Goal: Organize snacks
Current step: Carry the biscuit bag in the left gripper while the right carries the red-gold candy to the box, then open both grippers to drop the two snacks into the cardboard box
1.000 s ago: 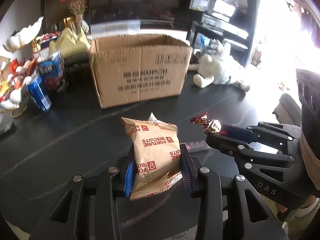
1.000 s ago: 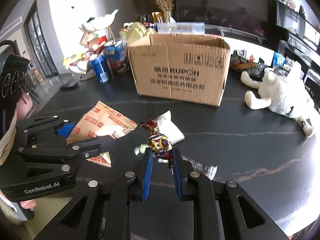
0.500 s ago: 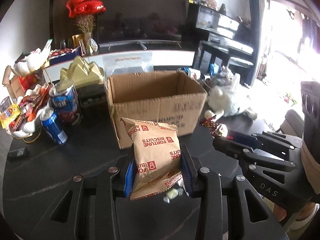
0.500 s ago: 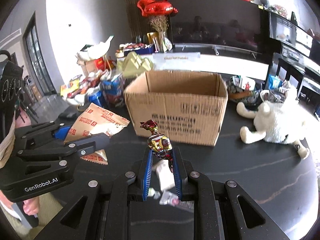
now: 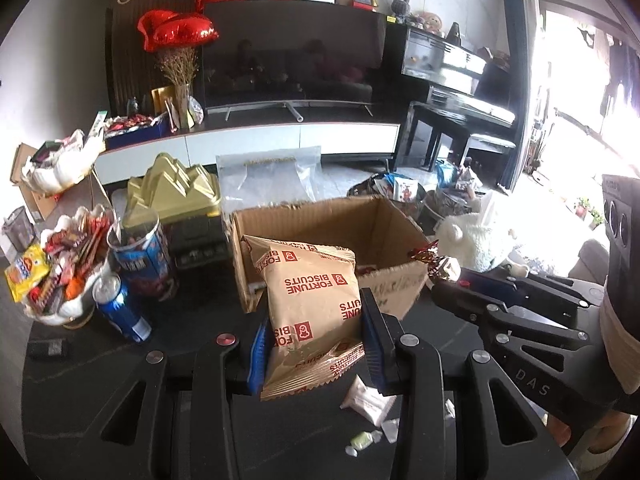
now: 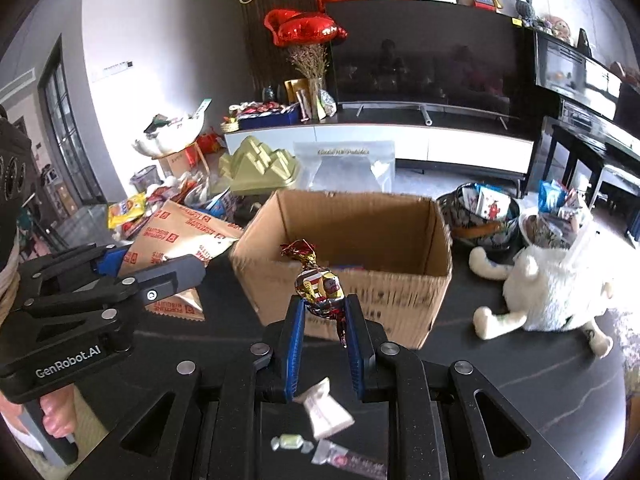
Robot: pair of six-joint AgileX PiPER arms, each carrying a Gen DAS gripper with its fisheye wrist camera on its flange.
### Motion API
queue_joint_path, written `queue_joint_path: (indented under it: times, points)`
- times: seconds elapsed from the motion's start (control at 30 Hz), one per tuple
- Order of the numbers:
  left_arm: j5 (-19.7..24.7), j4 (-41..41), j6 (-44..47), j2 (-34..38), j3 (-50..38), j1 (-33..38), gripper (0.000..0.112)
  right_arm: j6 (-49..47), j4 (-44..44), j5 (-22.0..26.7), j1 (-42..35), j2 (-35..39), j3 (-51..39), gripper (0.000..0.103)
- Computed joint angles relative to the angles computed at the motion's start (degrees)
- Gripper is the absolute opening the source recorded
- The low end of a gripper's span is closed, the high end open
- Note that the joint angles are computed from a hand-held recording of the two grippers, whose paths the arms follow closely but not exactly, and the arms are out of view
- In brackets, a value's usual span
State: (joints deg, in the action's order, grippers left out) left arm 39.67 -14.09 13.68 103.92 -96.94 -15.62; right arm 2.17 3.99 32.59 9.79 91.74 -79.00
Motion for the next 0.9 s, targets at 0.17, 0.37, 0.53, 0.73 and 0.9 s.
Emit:
queue_joint_path:
  times: [0.17,0.37,0.53,0.73,0.9]
  points:
    - [3.8,0.4,-0.9,5.6,-9.0,0.4,0.039,-0.4,-0.5,2.6,-0.9,4.3,-6.4,0.021]
    - [9.8,3.1,-3.5,14.3,-22.7,0.2,0.039,-0.5,-1.3,5.3,-2.1,10.0,-14.1,0.021]
    - [15.6,4.1,-5.3,22.4,-35.3,0.2,0.039,-2.5,0.3,7.7,-3.4,15.8,-21.6,0.021]
    - [22.5,8.0,-9.5,32.0,-51.7,-0.6,0.051,-0.4,-2.1,8.5,-3.8,20.6,-27.5,0.026]
    - [12.1,10.7,-9.2,24.3,-35.7,-1.2,0.062,2.6,-4.6,5.9,-3.8,19.1,-23.8,0.051]
